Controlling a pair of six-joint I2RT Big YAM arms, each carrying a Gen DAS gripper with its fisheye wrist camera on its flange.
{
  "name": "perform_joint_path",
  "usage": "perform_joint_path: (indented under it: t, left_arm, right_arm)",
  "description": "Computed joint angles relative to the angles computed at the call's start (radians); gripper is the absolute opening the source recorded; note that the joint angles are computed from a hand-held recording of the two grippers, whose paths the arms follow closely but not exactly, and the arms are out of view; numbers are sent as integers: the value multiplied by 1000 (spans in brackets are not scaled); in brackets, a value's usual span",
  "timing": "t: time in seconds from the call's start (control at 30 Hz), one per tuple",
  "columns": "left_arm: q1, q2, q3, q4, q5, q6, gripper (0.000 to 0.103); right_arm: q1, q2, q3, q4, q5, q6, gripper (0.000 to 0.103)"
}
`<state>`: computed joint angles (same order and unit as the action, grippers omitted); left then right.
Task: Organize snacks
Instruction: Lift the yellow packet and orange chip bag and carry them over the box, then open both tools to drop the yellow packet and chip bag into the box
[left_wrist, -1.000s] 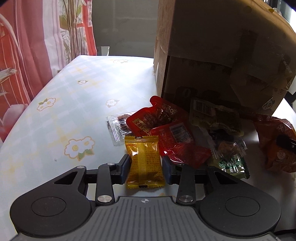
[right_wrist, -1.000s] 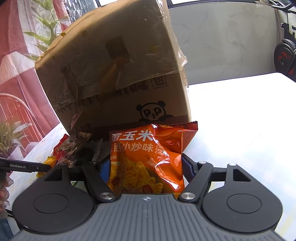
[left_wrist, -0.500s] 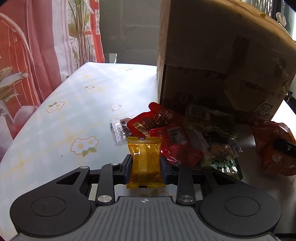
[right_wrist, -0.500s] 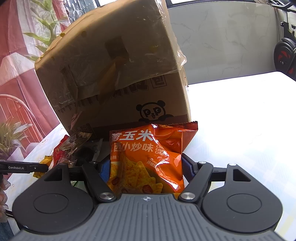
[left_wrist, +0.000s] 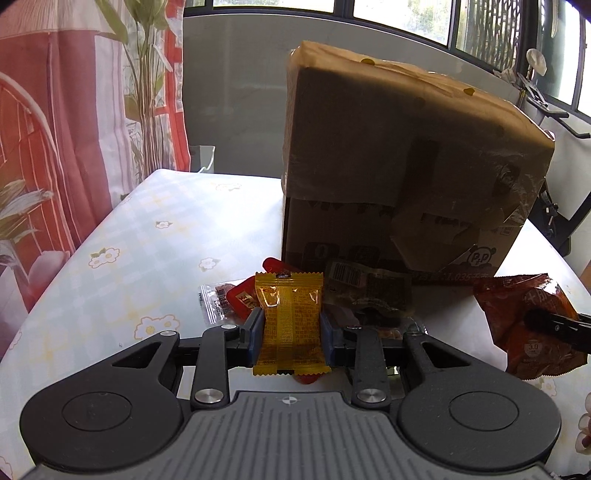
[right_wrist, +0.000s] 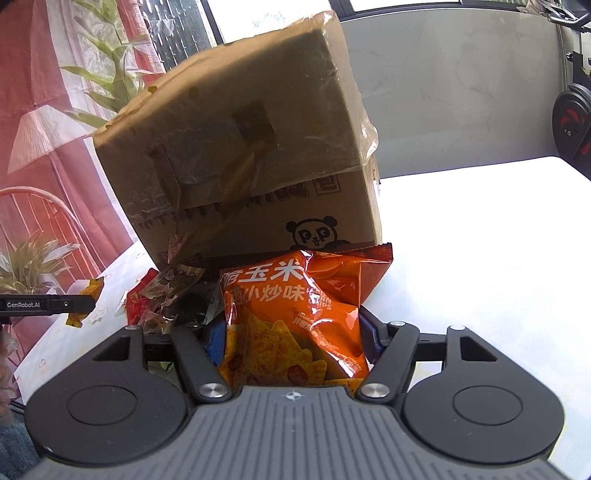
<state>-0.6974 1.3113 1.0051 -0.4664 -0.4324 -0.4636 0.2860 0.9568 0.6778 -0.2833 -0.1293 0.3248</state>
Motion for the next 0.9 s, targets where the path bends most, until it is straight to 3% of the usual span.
perform_joint_path:
  t: [0.17,0.27,0.5,0.67,0.83,0.9]
  left_arm:
    - [-7,-32,30,46,-6,56,33]
    - [-12,-49,53,124,-21,115,33]
    - [11,12,215,207,27,252,33]
    - [39,115,361,192,69,312,34]
    - [90,269,545,76,90,305,34]
    - [104,336,633,-5,92,290,34]
  right_arm:
    - [-27,-94,14,-38,-12,7,68]
    - [-45,-128,55,-39,-28,-8,68]
    - [-70,-67,229,29,-54,-57,68]
    - [-49,98,405,34,-15,-169,68]
    - [-7,316,609,-63,70,-251,68]
    - [10,385,674,-113,118,-275,68]
